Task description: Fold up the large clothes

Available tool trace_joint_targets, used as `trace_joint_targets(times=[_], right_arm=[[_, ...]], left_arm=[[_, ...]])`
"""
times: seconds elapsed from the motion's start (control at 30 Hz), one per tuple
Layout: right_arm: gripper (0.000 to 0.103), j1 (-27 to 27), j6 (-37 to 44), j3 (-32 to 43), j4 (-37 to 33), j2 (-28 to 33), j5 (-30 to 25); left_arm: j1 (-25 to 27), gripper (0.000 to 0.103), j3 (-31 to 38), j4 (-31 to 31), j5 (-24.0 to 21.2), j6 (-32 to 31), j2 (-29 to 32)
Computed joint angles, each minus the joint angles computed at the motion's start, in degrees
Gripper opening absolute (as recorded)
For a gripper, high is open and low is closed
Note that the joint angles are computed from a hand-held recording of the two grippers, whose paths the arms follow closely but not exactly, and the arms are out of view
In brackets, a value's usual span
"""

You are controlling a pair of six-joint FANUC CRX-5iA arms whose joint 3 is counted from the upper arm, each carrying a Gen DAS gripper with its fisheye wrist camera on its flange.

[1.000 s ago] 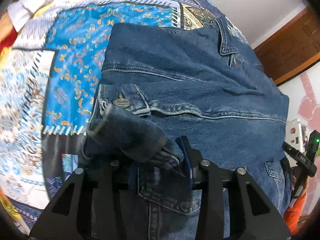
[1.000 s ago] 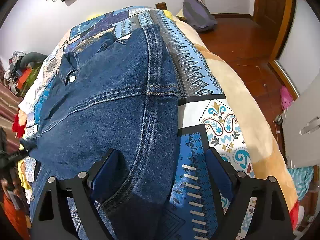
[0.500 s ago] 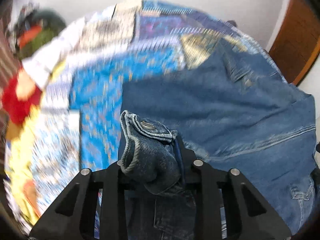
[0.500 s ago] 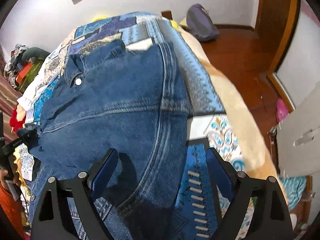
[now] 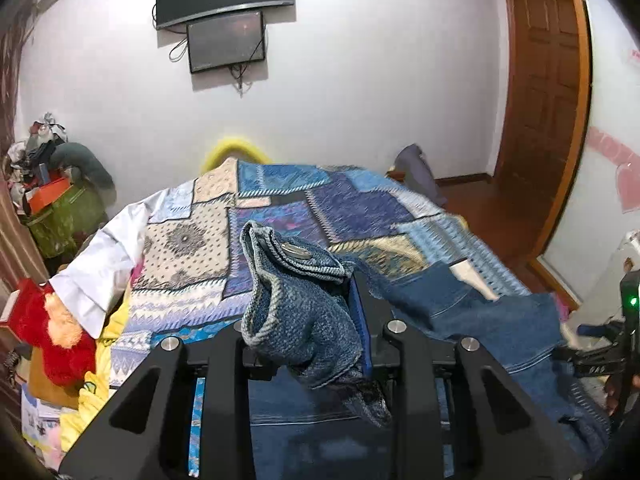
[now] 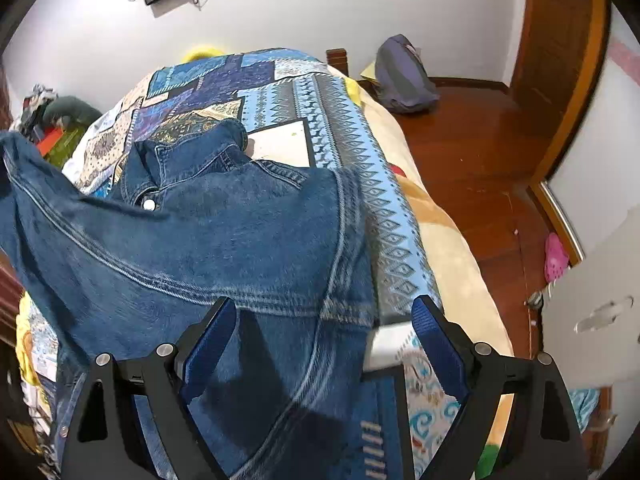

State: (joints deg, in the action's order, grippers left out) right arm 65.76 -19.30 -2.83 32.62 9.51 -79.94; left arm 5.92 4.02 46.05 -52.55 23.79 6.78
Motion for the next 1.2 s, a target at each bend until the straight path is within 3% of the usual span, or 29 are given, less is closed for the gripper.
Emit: trace_joint_targets(times=[0.13, 0.23, 0.33, 0.37, 0.5, 0.53, 0.7, 0.83, 0.97, 1.2], right_arm=[[0.089, -1.88, 1.34, -0.70, -2.49, 0.55, 2.81], [0.097, -1.89, -1.60, -3.19, -2.08, -0.70, 5.18], [0.098, -1.90, -5.36, -7.18, -1.76, -3.59, 9.93], [0.098, -1.87, -6.73, -8.41, -1.46, -4.39, 11.29], [0.099, -1.69, -6.37, -7.86, -1.38, -3.81, 10.71], [0.099, -1.76, -5.97, -7.27, -1.71, -3.49, 10.29], [0.099, -2.11, -4.42, -5.96, -2.43, -3.26, 9.39], [0.099, -1.66, -3.98, -4.65, -0.56, -2.76, 6.39], [0.099, -1.86, -6.03, -5.61, 1.46, -3.92, 6.78], [0.099, -4.84, -9.27, -9.52, 2.49, -6.71, 13.02]], left_arm=[[1.43, 0.030, 3.84, -10.16, -4.53, 6.18, 4.47], [2.03, 0.033, 11.86, -22.51, -13.54, 13.53, 11.55], [3.17, 0.044, 18.01, -27.56, -22.65, 16.05, 17.90], [3.53, 0.054, 18.46, -28.71, -23.60, 16.52, 18.75], [6.18, 0.090, 13.85, -28.29, -19.02, 14.67, 17.20], [7.09, 0.092, 13.70, -27.46, -19.34, 15.00, 17.29], [10.04, 0.093, 20.02, -24.36, -29.09, 15.94, 21.36], [8.87, 0.093, 21.22, -28.91, -23.42, 16.45, 19.17], [8.60, 0.093, 25.61, -29.91, -21.15, 19.40, 21.72], [5.22, 0.092, 35.66, -30.51, -25.24, 28.97, 29.95]])
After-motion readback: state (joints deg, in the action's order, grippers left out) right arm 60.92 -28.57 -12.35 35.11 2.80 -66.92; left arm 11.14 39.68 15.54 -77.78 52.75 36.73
